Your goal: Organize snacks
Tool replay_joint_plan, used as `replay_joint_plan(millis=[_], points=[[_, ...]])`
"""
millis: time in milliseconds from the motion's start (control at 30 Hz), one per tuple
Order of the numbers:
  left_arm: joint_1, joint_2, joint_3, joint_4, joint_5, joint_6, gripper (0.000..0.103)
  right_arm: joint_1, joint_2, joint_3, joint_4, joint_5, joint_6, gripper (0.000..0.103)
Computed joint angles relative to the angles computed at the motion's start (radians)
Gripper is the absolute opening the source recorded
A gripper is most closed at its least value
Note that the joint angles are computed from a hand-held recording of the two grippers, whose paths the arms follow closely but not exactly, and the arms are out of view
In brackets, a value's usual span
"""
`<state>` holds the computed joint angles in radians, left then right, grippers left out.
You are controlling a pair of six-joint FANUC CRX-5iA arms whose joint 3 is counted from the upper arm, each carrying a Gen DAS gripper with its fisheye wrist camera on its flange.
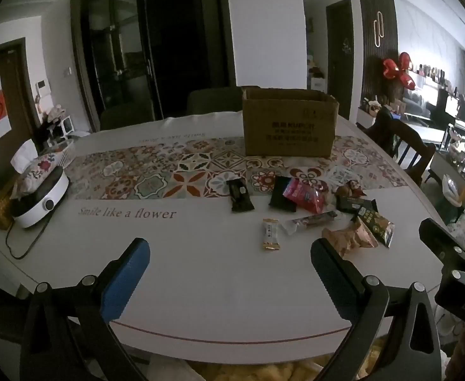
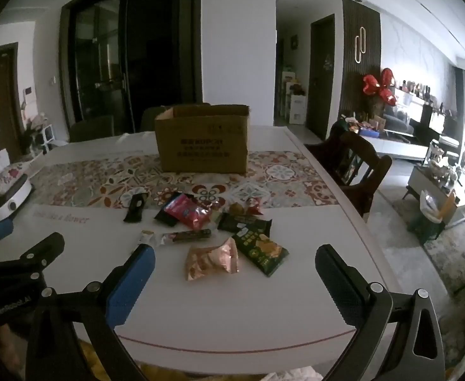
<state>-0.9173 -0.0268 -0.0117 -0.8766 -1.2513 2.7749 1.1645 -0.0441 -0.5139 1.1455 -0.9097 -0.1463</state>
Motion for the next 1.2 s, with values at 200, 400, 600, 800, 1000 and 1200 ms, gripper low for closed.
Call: replay_joint_plan(millis=[200,400,600,800,1000,1200], points=[[0.001,0.003,-0.004,-0.007,0.006,0.006,0.103,0.005,0.005,0.000,0.008,-0.003,-0.012,0.102],[-0.008,0.012,-0.002,-0.017,0.005,0.017,0.103,-0.003,-0.004,-0.004,0.013,-0.004,-0.005,0.102],[-0.005,-0.002,0.009,-0.014,0.001,-0.010,0.103,0.014,-0.006,-0.002,0.022,-0.032,-0.013,0.102],[-0.009,-0.007,0.013,-0.021,-0.005,-0.014,0.103,0.015,-0.006,-0.002,0.028,-0.037,-0.017,0.102],[-0.011,-0.007,0.011,-0.023,-0.006,-0.011,0.103,0.015,-0.006,0.000,0.031,-0.039,-0.016,0.102],[-0.010,-0.009,0.013,-0.022,-0.006,-0.016,0.103,0.015,-0.008,-0.003,0.032,-0.039,-0.019,0.102]])
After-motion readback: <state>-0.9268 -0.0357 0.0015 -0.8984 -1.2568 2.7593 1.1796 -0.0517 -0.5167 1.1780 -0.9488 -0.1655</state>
